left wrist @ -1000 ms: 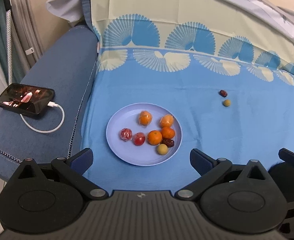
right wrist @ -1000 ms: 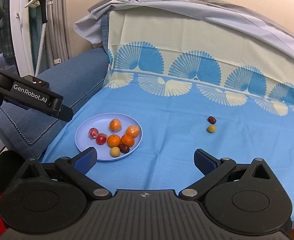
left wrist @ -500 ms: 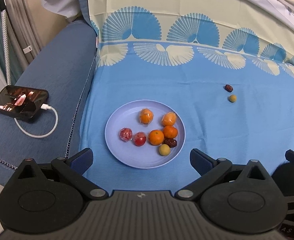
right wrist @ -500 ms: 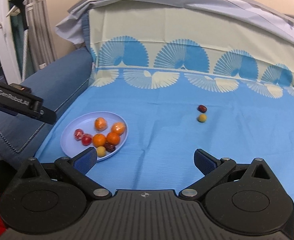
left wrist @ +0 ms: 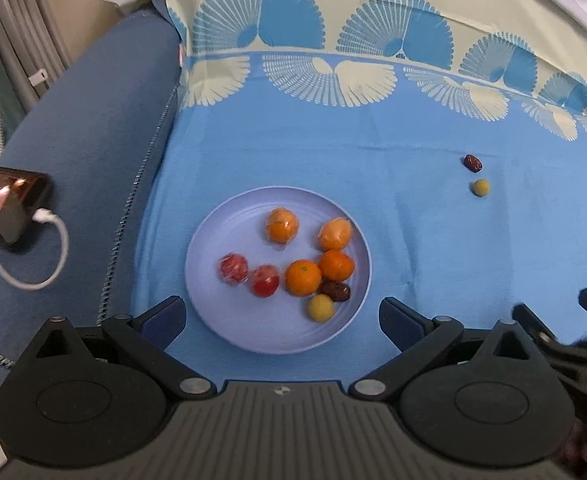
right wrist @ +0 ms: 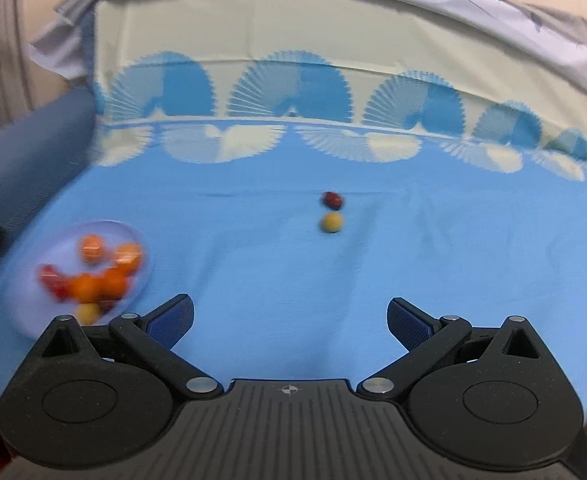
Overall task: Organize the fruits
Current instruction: 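Move both tools toward the last date and yellow ball, then grasp the dark red date with the left tool while the right tool grasps the yellow ball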
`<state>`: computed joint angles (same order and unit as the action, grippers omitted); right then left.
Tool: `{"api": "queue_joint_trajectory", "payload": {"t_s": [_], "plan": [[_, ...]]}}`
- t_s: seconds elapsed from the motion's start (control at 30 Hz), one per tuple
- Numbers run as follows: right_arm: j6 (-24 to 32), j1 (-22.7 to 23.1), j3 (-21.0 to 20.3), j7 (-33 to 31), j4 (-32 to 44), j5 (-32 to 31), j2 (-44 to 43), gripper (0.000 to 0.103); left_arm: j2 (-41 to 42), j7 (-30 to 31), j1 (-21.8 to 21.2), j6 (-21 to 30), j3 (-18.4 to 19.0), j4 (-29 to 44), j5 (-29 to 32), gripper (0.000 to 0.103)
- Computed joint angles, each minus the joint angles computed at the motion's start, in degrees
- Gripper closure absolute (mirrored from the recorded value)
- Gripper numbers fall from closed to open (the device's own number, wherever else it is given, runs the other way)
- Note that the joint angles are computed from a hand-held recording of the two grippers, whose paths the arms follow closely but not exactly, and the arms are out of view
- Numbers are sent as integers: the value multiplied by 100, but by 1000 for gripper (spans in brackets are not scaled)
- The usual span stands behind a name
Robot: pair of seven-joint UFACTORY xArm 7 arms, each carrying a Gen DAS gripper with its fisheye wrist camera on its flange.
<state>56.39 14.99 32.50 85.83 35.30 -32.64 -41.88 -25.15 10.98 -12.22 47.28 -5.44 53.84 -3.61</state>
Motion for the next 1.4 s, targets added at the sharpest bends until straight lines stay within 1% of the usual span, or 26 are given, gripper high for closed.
{"api": "queue_joint_trajectory", "payload": {"t_s": [0.07, 0.17, 0.23, 0.3, 0.33, 0.4, 0.43, 0.47, 0.5, 0.53, 0.57, 0.6, 0.67, 0.7, 0.77, 0.8, 0.87, 0.9, 0.97, 1.03, 1.07, 1.17, 1.27, 1.33, 1.37, 1.4], "plan": [[-431, -282, -162, 41, -301, -374, 143, 1, 263, -110, -4, -13, -83, 188, 34, 0], [-1201, -923, -399, 199, -588, -1216, 579, 1, 695, -357, -9, -42, -245, 512, 223, 0], [-1760, -1376, -589, 472, -657, -1872, 929, 1, 985, -486, -45, -65, -323, 732, 364, 0], [-2339, -1847, -770, 852, -608, -2729, 1372, 1, 1266, -587, -98, -109, -384, 927, 526, 0], [-2503, -2051, -814, 1084, -518, -3234, 1629, 1, 1445, -675, -123, -120, -431, 1052, 655, 0], [-2598, -2309, -867, 1563, -317, -4100, 2083, 1, 1794, -866, -196, -78, -492, 1324, 875, 0], [-2697, -2357, -990, 1671, -222, -4306, 2300, 1, 2023, -959, -247, -40, -512, 1512, 961, 0], [-2983, -2371, -1229, 1631, -154, -4325, 2481, 1, 2214, -1048, -307, -10, -520, 1673, 1031, 0], [-3186, -2231, -1541, 1830, -168, -4489, 2488, 1, 2406, -1150, -374, 2, -528, 1836, 1109, 0], [-3148, -2241, -1614, 1918, -206, -4441, 2435, 1, 2644, -1274, -460, -9, -544, 2039, 1211, 0], [-2871, -2258, -1527, 1765, -217, -4153, 2404, 1, 2835, -1372, -554, -41, -549, 2197, 1295, 0], [-2745, -2182, -1634, 1698, -286, -4049, 2328, 1, 3055, -1461, -659, -69, -554, 2389, 1374, 0], [-2689, -2090, -1882, 1657, -435, -3937, 2168, 1, 3556, -1548, -892, -183, -565, 2822, 1437, 0], [-2543, -2059, -1951, 1682, -483, -3949, 2103, 1, 3799, -1526, -998, -269, -573, 3031, 1396, 0], [-2062, -1984, -2000, 1669, -488, -3838, 2091, 1, 4307, -1421, -1190, -485, -619, 3462, 1163, 0], [-1946, -1961, -2059, 1731, -513, -3791, 2065, 1, 4577, -1407, -1300, -564, -632, 3704, 1066, 0], [-2089, -1932, -2250, 1801, -618, -3742, 1974, 1, 5048, -1336, -1515, -609, -629, 4160, 960, 0], [-2122, -1932, -2290, 1799, -656, -3713, 1936, 1, 5282, -1265, -1621, -584, -628, 4414, 928, 0], [-1988, -1916, -2259, 1751, -665, -3586, 1904, 1, 5726, -1042, -1808, -535, -644, 4894, 856, 0], [-1857, -1918, -2202, 1899, -667, -3501, 1907, 1, 6191, -646, -1844, -333, -780, 5427, 573, 0], [-1833, -1916, -2198, 1901, -643, -3494, 1945, 1, 6362, -555, -1896, -207, -775, 5644, 477, 0], [-1634, -1844, -2134, 1889, -570, -3520, 2031, 1, 6831, -803, -2205, 229, -511, 6329, 474, 0], [-1596, -1788, -2190, 1894, -556, -3432, 2011, 2, 6939, -977, -2341, 306, -365, 6493, 512, 0], [-1705, -1770, -2206, 2017, -596, -3449, 1939, 13, 6903, -872, -2391, 319, -324, 6457, 618, 1], [-1730, -1767, -2158, 2075, -609, -3561, 1898, 39, 6786, -857, -2405, 116, -302, 6242, 668, 9], [-1645, -1741, -2073, 2063, -587, -3640, 1890, 76, 6624, -853, -2404, -162, -280, 5955, 723, 33]]}}
